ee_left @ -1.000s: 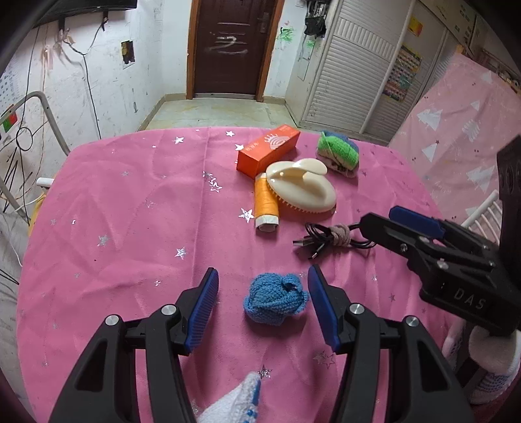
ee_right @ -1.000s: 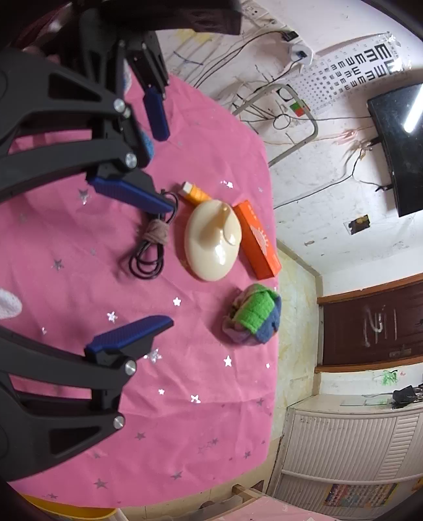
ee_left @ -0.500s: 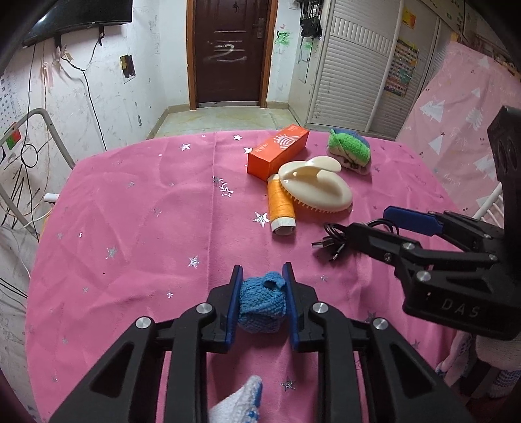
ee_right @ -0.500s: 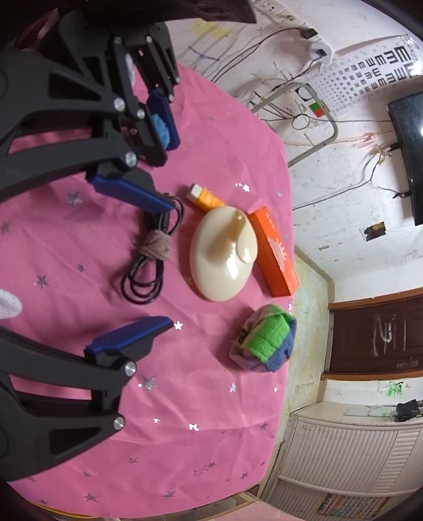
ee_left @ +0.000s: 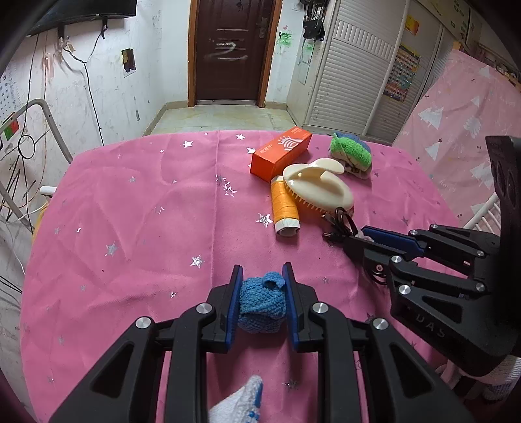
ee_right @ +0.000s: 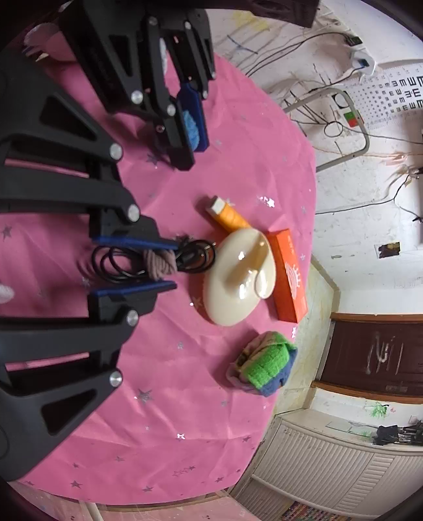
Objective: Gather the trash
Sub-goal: 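Carry the yarn ball and cable over the yellow bin and open both tools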
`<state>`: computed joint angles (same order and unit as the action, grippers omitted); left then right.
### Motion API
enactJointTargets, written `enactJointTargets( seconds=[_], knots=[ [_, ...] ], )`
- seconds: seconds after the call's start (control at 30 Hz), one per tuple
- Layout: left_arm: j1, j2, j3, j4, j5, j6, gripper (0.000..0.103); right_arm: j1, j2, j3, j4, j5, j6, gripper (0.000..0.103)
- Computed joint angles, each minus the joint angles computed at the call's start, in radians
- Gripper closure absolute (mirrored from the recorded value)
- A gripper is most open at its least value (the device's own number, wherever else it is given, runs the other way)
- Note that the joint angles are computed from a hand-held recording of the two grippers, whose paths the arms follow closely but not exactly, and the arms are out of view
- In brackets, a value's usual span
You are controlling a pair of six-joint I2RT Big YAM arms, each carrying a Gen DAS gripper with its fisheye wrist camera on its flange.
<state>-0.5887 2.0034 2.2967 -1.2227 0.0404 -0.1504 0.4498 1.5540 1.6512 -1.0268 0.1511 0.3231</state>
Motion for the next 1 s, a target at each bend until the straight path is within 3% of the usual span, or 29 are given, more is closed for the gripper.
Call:
enactJointTargets(
  seconds=[0.53,1.0],
  knots=[
    [-0.023,-0.023,0.015,0.002,-0.040,-0.002,0.087,-0.007,-0.105,-0.079,0.083,-0.018,0.031,0.086],
    [-0.117,0.043,0.205,-0.054,-0.086,0.023,0.087,-0.087,-0.291,-0.225,0.144,0.006,0.060,0.086]
  ],
)
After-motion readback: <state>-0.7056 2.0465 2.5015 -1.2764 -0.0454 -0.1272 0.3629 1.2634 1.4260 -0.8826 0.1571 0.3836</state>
